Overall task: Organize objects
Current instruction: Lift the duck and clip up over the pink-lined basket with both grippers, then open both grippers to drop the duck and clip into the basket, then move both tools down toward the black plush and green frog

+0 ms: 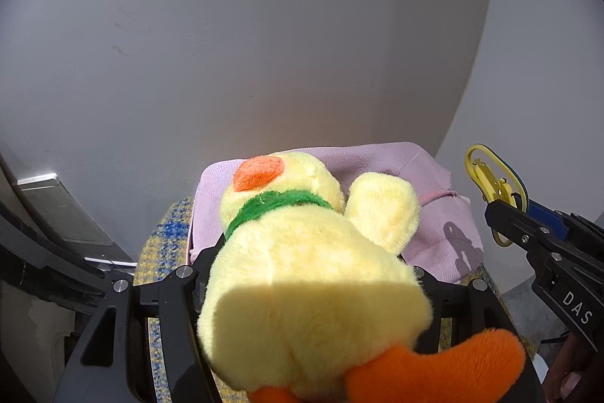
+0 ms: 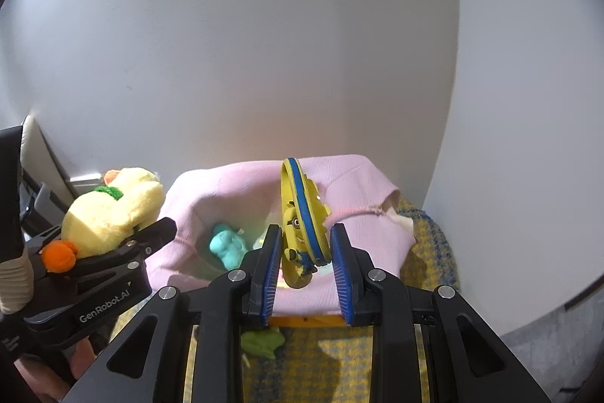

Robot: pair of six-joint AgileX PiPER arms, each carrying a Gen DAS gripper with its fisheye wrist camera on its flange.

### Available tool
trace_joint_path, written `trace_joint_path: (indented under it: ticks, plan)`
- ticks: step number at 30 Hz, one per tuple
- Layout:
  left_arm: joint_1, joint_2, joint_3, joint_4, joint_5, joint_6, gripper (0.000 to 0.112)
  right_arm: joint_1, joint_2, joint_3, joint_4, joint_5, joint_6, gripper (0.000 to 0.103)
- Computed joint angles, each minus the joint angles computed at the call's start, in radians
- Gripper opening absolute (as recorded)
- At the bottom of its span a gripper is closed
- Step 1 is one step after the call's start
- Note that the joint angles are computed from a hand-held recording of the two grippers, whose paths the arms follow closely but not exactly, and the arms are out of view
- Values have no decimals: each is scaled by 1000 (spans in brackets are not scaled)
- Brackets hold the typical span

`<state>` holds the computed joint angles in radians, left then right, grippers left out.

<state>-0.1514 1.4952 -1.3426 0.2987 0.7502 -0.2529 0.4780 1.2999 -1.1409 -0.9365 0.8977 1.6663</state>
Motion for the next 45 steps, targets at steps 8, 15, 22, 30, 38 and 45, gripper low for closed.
trace_joint_path:
  ticks: [8, 15, 22, 30, 38, 45]
  plan:
    - [28, 103, -72, -48, -7, 75, 63, -117, 79, -55, 72, -123, -106, 27]
    - [48, 150, -102, -55, 1, 83, 70, -167, 128, -81, 112, -180, -162, 27]
    - [46, 124, -87, -9, -6, 26, 97, -161, 110, -58, 47, -157, -93, 68]
    - [45, 47, -35, 6, 10, 9, 103, -94, 70, -32, 4, -85, -22, 69]
    - [22, -43, 12, 34, 31, -14, 103, -7, 29, -4, -42, 5, 51, 69]
    - [-17, -123, 51, 76, 61, -54, 103, 92, -10, 14, -74, 103, 110, 69]
